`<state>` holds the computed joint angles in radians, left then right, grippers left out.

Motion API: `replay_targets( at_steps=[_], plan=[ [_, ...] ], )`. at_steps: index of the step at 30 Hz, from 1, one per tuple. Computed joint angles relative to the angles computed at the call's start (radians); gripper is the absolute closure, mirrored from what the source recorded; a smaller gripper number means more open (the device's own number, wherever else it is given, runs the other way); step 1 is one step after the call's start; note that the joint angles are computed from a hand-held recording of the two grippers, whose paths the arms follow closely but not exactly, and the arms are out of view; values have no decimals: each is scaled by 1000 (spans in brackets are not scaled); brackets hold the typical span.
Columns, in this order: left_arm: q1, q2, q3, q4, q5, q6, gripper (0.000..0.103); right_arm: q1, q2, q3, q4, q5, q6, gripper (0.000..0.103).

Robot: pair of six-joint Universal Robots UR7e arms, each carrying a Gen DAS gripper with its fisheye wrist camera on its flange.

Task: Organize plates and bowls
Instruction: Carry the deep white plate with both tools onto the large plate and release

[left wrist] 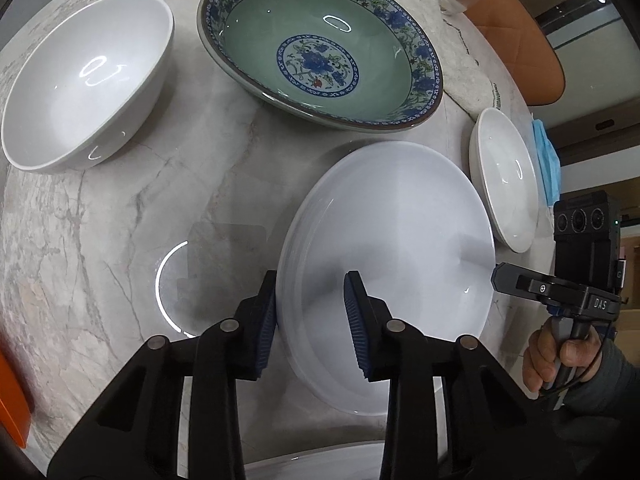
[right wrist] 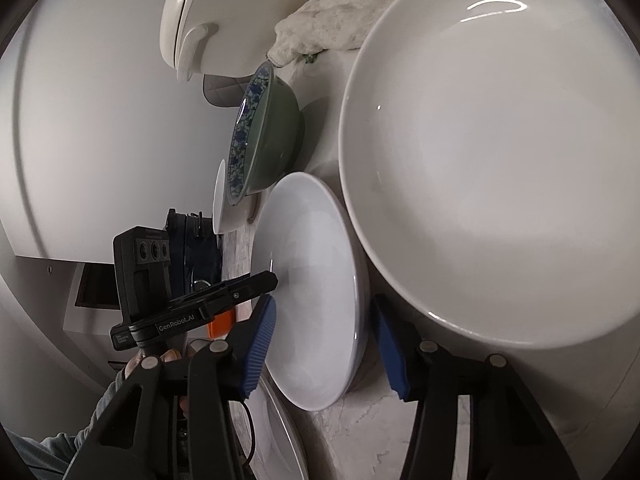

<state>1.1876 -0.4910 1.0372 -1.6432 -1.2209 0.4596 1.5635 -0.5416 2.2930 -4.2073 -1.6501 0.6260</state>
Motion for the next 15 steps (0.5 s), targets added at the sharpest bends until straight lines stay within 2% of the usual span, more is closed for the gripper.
replay_targets(
  at_steps=[4,7,9,11,15],
  plan=[
    [6,6,-27,40,-7,-21,76,5,-8,-2,18,-16,8,53],
    [8,2,-33,53,-1,-23,78,27,-37,-10,94,-71,0,62],
    [7,0,-31,50,9,-24,79,48,-61,-16,169,-133,2,82],
    [7,-2,-31,51,12,-28,80,55,-80,-19,228,-169,12,91],
    [9,-8,-24,50,20,-24,81,77,-109,-32,317,-220,1,92]
  ],
)
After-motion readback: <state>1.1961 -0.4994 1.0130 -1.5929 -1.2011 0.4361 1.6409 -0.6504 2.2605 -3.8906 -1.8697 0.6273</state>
